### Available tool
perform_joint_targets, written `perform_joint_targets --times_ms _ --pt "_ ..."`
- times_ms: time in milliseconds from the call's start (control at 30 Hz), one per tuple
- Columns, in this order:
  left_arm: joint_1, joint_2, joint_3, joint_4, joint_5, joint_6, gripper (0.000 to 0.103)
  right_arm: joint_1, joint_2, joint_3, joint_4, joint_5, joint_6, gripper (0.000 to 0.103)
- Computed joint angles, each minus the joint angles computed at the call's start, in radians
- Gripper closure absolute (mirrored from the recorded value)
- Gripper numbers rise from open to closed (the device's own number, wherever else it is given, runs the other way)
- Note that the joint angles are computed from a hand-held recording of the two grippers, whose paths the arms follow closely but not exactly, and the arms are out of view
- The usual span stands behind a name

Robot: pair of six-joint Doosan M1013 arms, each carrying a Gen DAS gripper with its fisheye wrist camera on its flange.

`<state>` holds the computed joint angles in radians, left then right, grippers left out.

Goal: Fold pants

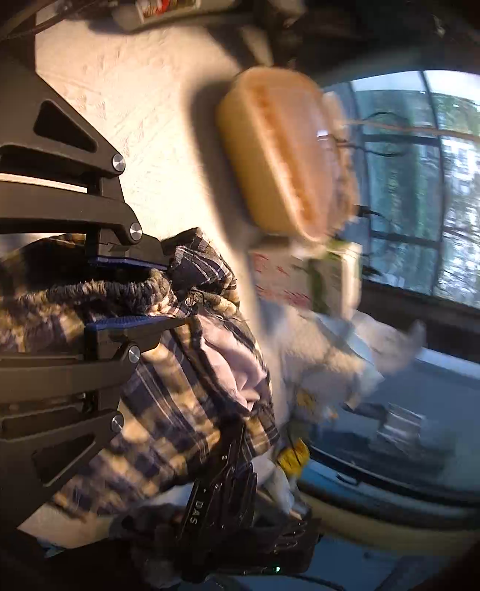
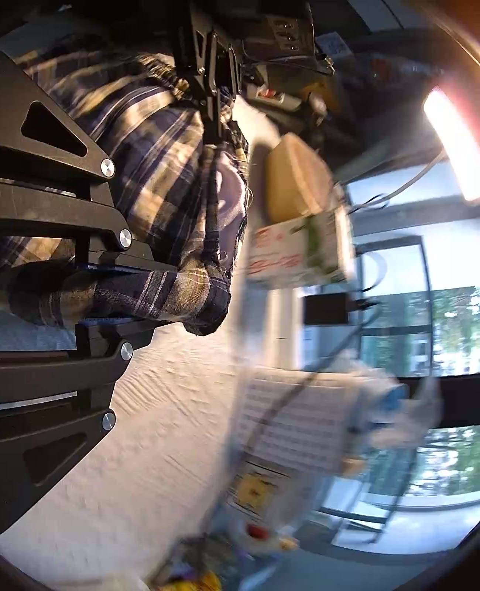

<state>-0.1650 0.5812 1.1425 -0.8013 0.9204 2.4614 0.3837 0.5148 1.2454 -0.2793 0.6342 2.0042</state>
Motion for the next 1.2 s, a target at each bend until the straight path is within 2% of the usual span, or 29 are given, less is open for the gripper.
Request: perform_joint_targets --times_ms 200,333,500,700,867,967,1200 --pt "0.031 -0.094 0.121 -0.202 -0.117 0.133 0.084 0.055 -0.069 0.029 -0.239 -0.042 0.134 0.086" --pt "0.050 -0.163 0.204 -0.330 -0.183 0.232 0.086 0.118 -0.109 0.037 -0.470 -0.050 0.246 0.086" --pt "0.088 -0.238 0.281 -0.492 -0.208 0.360 0.086 0.180 -0.145 0.046 -0.661 -0.060 0.355 0.086" --pt "0.134 -0.309 0.330 -0.555 -0.223 0.426 0.086 0.248 -0.166 0.031 -0.816 -0.089 0.429 0.086" --pt "0.197 -0.366 0.385 -0.633 -0.215 0.486 0.086 0.293 -0.168 0.014 -0.881 -0.126 0.445 0.086" --pt "0.223 -0.395 0.411 -0.655 -0.234 0.520 0.086 0.312 -0.163 -0.003 -0.881 -0.165 0.436 0.086" --pt "0.272 -0.444 0.435 -0.620 -0.311 0.547 0.086 0.331 -0.133 -0.056 -0.737 -0.271 0.335 0.086"
